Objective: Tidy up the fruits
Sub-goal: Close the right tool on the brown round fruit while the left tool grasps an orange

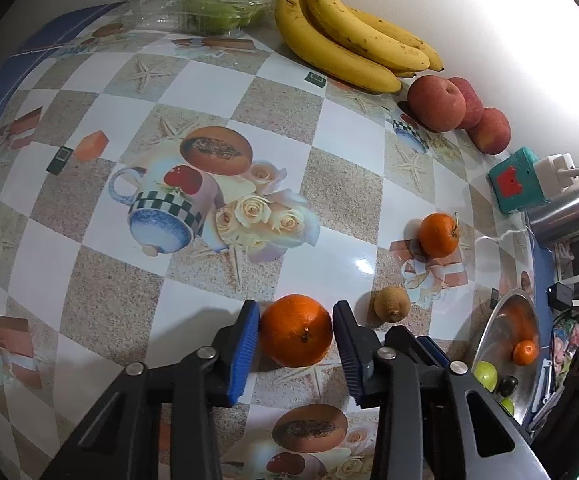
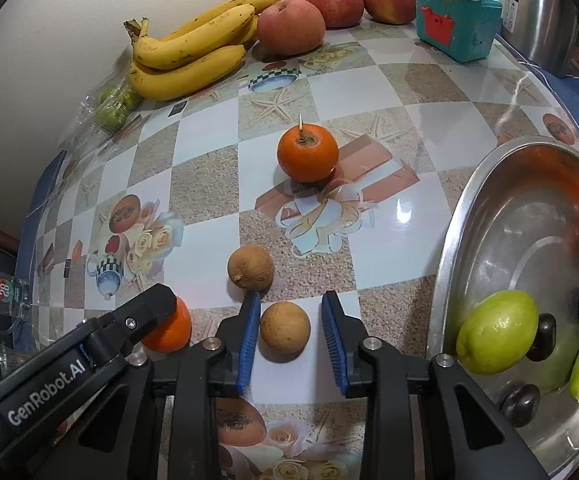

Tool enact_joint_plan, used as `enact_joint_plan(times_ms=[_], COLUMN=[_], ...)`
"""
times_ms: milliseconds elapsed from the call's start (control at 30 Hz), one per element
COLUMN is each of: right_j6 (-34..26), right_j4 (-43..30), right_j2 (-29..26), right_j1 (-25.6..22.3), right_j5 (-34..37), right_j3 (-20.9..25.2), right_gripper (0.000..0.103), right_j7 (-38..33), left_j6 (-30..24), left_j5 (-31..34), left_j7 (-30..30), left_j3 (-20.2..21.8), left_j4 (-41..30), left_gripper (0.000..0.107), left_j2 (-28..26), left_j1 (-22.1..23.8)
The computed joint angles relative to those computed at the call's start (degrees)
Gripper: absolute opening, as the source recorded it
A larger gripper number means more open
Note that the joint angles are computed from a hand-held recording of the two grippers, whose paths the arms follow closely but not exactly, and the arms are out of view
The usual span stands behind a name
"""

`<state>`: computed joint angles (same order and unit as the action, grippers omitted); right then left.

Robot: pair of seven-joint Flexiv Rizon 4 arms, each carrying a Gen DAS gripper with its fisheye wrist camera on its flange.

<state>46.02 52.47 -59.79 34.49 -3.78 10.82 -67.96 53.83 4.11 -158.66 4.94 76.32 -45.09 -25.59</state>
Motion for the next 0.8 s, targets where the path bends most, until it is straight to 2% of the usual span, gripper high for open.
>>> enact_joint_plan(times_ms=[167,567,600,800], right_j6=[-0.1,0.8,1.0,2.3], right_j4=[0.0,1.0,1.1,2.4], right_j2=[0.1,1.2,1.4,2.6], right_j1=[-0.3,-1.1,-1.2,-1.4], right_j5=[0.6,2.2,2.3,2.6], right_j3=[0.4,1.1,1.2,1.1], right_gripper=[0.026,0.026,0.026,0.025], right_j7=[-0.2,0.3,0.3,0.7], left_j6=[0.0,3.2,3.6,3.7], left_j5=[-0.1,-0.9,-0.7,1.9], left_j7=[-0.2,-2.3,-2.5,-4.1], left_j3=[-0.1,0.1,0.2,2.1], left_j4=[0.1,2.9,3.2,3.0], left_gripper=[0.040,0.037,0.033,0.033], left_j2=[0.1,1.6,1.9,3.4], left_j1=[0.1,0.2,0.0,-1.2])
